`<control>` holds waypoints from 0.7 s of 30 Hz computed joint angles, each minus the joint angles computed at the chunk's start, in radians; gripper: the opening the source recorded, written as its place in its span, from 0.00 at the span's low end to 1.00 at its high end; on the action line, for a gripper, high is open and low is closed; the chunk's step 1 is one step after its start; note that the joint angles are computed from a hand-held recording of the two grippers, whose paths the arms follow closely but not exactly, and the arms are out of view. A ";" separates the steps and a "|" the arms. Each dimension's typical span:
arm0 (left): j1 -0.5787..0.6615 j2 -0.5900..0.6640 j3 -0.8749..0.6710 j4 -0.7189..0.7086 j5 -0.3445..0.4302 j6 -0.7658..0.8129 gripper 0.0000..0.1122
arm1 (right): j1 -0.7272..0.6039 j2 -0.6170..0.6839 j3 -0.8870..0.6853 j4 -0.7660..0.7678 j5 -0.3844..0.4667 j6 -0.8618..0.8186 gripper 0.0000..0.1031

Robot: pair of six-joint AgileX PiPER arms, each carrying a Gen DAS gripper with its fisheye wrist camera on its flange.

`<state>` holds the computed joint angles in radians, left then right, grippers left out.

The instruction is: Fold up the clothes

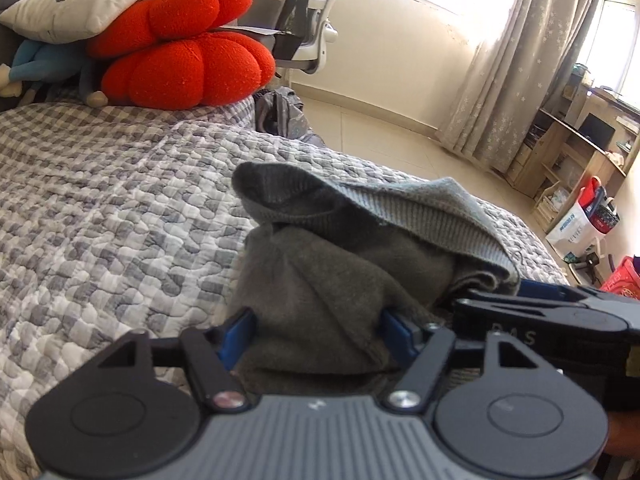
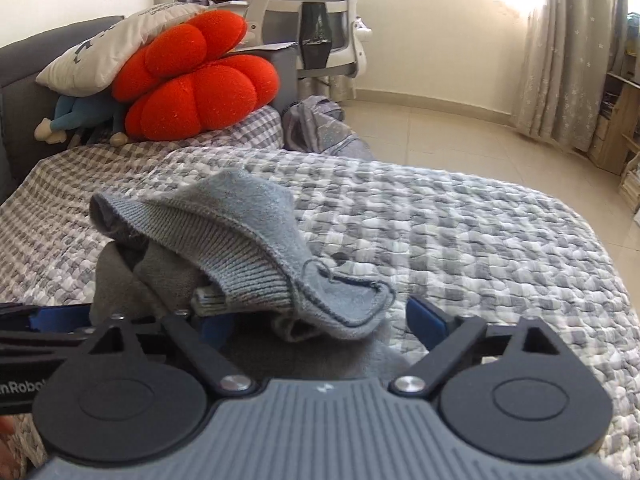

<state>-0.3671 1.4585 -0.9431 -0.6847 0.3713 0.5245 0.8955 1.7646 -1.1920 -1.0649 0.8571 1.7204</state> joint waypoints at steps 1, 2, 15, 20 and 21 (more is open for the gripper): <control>0.006 0.005 -0.002 -0.057 0.012 0.067 0.32 | -0.012 0.006 -0.005 0.001 -0.042 -0.021 0.64; 0.026 0.010 -0.007 -0.124 0.035 0.132 0.23 | -0.008 0.013 -0.014 -0.011 -0.045 -0.040 0.53; 0.005 -0.101 -0.125 0.085 0.085 -0.016 0.13 | 0.096 -0.127 -0.031 -0.132 0.158 -0.038 0.11; -0.051 -0.137 -0.130 0.366 0.063 -0.272 0.13 | 0.132 -0.134 -0.004 -0.156 0.198 0.036 0.11; -0.054 -0.141 -0.128 0.403 0.058 -0.300 0.13 | 0.139 -0.137 0.005 -0.160 0.206 0.056 0.11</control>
<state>-0.4211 1.3179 -1.0707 -0.2816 0.4295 0.2247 1.0341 1.6273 -1.1866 -1.2249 1.0634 1.7762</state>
